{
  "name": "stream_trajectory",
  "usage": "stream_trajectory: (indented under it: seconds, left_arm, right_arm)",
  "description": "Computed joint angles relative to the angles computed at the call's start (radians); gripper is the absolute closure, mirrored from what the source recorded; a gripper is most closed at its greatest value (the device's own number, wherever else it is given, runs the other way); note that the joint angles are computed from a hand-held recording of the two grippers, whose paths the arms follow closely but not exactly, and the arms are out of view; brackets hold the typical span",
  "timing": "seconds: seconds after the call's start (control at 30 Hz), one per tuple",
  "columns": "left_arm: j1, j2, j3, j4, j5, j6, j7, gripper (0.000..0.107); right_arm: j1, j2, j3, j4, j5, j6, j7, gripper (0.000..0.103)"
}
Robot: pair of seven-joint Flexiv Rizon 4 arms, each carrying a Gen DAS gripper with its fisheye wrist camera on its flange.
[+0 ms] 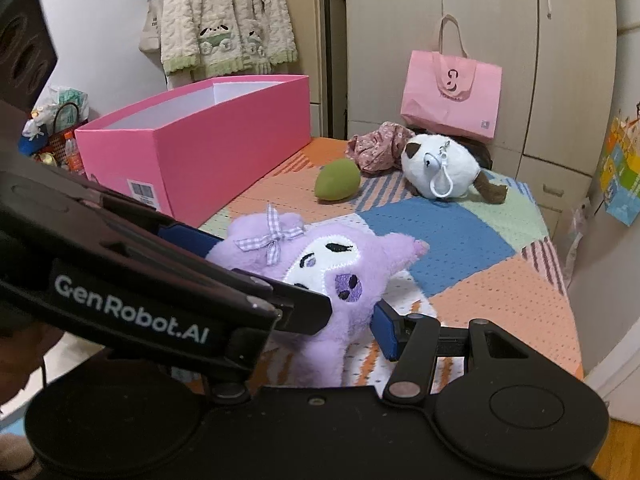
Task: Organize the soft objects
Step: 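Carry the purple plush toy with both grippers over the pink box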
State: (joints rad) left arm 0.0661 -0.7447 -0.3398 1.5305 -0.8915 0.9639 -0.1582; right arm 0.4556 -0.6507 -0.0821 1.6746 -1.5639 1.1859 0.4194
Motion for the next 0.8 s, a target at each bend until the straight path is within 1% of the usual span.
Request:
stream_trajectory:
  seconds: [0.13,0.27,0.37,0.47,0.57,0.67,0.8]
  left_arm:
    - [0.024,0.020,0.002,0.016,-0.018,-0.030,0.017,0.037]
    - [0.045,0.045,0.028,0.022,-0.019,-0.080,0.023,0.041]
    - [0.059,0.055,0.065,0.001,0.012,-0.147,-0.007,0.044]
    - [0.074,0.061,0.098,-0.028,0.044,-0.207,-0.051,0.044]
    - [0.090,0.078,0.107,-0.022,0.034,-0.208,-0.047,0.046]
    - [0.106,0.094,0.104,-0.010,0.003,-0.195,-0.024,0.047]
    - [0.121,0.104,0.103,-0.009,-0.040,-0.186,0.004,0.048]
  right_arm:
    - [0.009,-0.002,0.003,-0.010,0.006,0.003,0.015,0.042]
    - [0.013,-0.005,0.009,-0.025,0.018,0.030,0.004,0.042]
    - [0.011,-0.016,0.011,-0.049,0.038,0.084,-0.019,0.042]
    - [0.011,-0.039,0.003,-0.090,0.043,0.166,-0.045,0.042]
    - [0.020,-0.066,-0.012,-0.139,0.059,0.236,-0.072,0.042]
    - [0.036,-0.092,-0.030,-0.184,0.104,0.288,-0.121,0.042]
    - [0.068,-0.117,-0.057,-0.237,0.174,0.312,-0.215,0.042]
